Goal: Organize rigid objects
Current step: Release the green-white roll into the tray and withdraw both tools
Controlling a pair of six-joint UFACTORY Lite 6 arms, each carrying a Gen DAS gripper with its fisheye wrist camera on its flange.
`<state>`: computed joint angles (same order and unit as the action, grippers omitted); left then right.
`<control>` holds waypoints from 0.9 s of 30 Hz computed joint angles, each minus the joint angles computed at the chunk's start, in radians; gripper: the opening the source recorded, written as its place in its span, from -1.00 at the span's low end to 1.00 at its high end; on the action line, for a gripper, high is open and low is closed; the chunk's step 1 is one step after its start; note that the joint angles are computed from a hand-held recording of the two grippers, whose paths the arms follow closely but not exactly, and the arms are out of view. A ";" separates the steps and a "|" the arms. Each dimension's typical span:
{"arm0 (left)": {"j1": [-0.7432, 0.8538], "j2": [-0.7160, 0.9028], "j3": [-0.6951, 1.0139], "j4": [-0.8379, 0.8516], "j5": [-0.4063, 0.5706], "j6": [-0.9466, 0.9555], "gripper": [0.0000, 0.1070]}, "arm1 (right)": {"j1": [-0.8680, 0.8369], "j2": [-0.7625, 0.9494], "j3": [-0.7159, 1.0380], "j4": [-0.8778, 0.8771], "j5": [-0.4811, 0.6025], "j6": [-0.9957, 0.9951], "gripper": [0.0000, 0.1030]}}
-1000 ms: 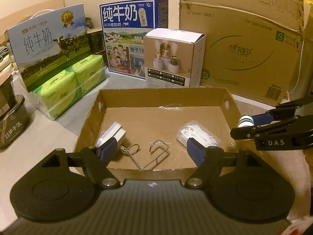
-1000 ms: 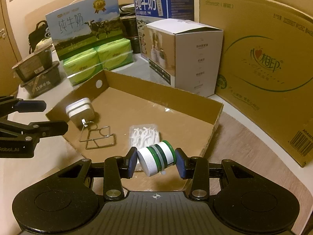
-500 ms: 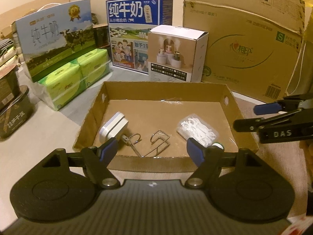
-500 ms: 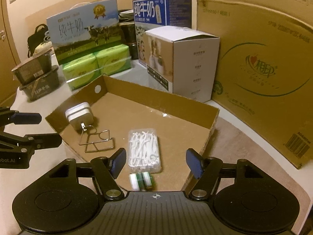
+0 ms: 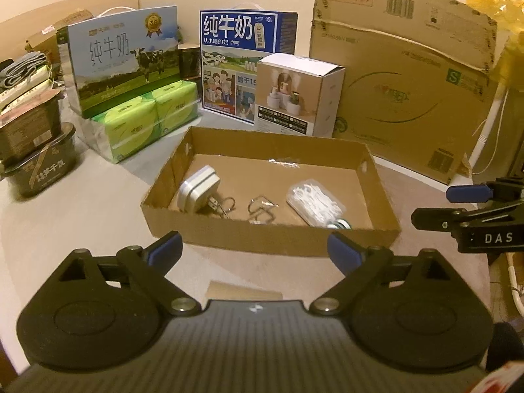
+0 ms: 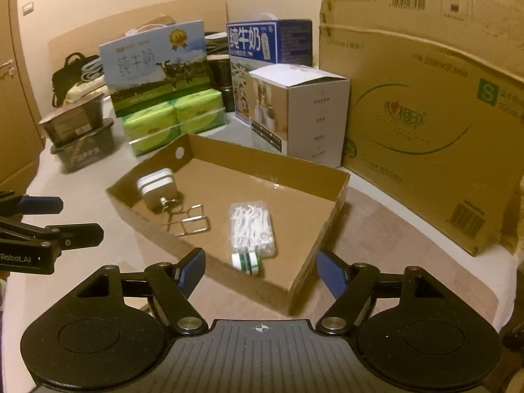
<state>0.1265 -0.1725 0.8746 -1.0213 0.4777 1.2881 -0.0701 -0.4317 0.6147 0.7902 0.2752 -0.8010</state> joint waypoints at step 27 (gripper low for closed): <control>0.398 -0.726 -0.494 0.133 0.383 -0.017 0.77 | 0.240 -0.977 -0.405 -0.827 0.479 1.036 0.53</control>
